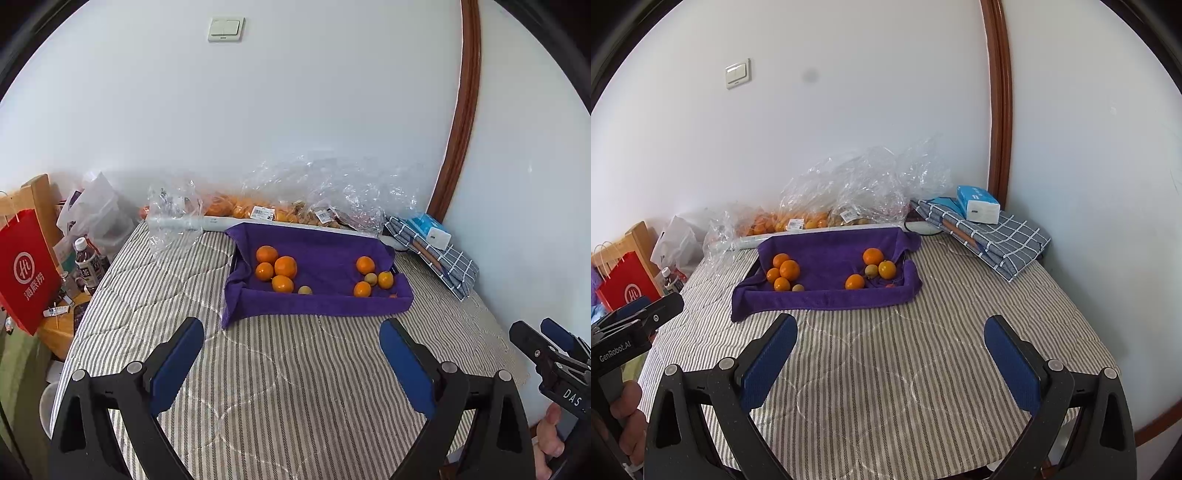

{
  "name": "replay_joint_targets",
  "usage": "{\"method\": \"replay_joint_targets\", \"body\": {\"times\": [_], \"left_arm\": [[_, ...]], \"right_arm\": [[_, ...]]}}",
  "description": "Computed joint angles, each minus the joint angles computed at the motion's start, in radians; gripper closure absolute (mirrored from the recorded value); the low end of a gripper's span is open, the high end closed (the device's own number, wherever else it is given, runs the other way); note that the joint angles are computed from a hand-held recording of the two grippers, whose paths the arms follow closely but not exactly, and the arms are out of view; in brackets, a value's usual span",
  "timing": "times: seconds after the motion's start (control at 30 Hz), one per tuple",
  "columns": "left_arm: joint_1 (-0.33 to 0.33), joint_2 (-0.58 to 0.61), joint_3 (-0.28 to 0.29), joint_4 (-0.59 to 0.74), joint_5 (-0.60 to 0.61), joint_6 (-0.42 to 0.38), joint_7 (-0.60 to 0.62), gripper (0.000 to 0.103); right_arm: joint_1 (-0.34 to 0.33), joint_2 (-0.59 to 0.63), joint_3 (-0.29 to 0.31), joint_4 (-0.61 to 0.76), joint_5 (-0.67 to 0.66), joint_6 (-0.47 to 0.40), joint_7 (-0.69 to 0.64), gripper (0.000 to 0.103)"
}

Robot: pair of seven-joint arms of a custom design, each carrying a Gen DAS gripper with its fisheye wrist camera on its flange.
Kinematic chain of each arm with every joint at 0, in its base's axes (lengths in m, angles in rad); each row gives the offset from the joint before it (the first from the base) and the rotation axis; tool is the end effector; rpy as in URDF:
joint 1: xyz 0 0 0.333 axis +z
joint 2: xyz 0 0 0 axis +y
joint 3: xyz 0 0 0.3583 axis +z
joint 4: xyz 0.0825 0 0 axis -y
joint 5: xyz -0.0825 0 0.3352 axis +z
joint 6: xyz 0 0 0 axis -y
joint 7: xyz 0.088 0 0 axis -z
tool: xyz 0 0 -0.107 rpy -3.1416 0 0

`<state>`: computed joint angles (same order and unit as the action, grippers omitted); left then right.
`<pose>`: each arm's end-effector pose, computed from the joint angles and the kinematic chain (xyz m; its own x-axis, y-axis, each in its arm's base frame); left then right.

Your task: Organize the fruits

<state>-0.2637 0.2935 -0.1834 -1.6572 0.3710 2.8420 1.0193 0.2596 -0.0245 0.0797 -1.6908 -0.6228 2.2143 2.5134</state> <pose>0.5958 -0.2852 0.6060 -0.2298 -0.9629 0.1414 -0.6261 0.0350 -0.7790 0.5217 0.1646 0.7040 -0.3591 -0.9332 0.0120 -0.6594 0.2446 -0.7109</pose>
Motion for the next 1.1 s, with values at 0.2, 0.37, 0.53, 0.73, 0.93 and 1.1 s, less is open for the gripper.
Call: {"method": "replay_joint_targets", "body": {"times": [0.2, 0.37, 0.53, 0.73, 0.93, 1.1], "left_arm": [[-0.001, -0.002, 0.001, -0.001, 0.0, 0.001, 0.0, 0.006], [0.003, -0.004, -0.001, -0.001, -0.003, 0.003, 0.005, 0.006], [0.006, -0.006, -0.004, -0.001, -0.009, 0.003, 0.01, 0.006], [0.004, -0.009, 0.0, -0.004, -0.005, 0.005, 0.007, 0.006], [0.007, -0.01, -0.003, -0.006, -0.009, 0.005, 0.011, 0.006], [0.007, -0.012, -0.002, -0.007, -0.008, 0.007, 0.011, 0.006]], "right_arm": [[0.003, 0.004, 0.001, 0.003, 0.002, -0.002, 0.004, 0.003], [0.003, 0.003, -0.002, 0.001, 0.007, 0.003, 0.009, 0.003], [0.002, 0.001, -0.002, -0.001, 0.009, 0.006, 0.009, 0.003], [0.0, -0.001, -0.001, -0.004, 0.01, 0.008, 0.013, 0.003], [0.0, -0.001, -0.001, -0.005, 0.011, 0.007, 0.014, 0.003], [0.0, -0.001, 0.001, -0.007, 0.012, 0.006, 0.018, 0.003]]}}
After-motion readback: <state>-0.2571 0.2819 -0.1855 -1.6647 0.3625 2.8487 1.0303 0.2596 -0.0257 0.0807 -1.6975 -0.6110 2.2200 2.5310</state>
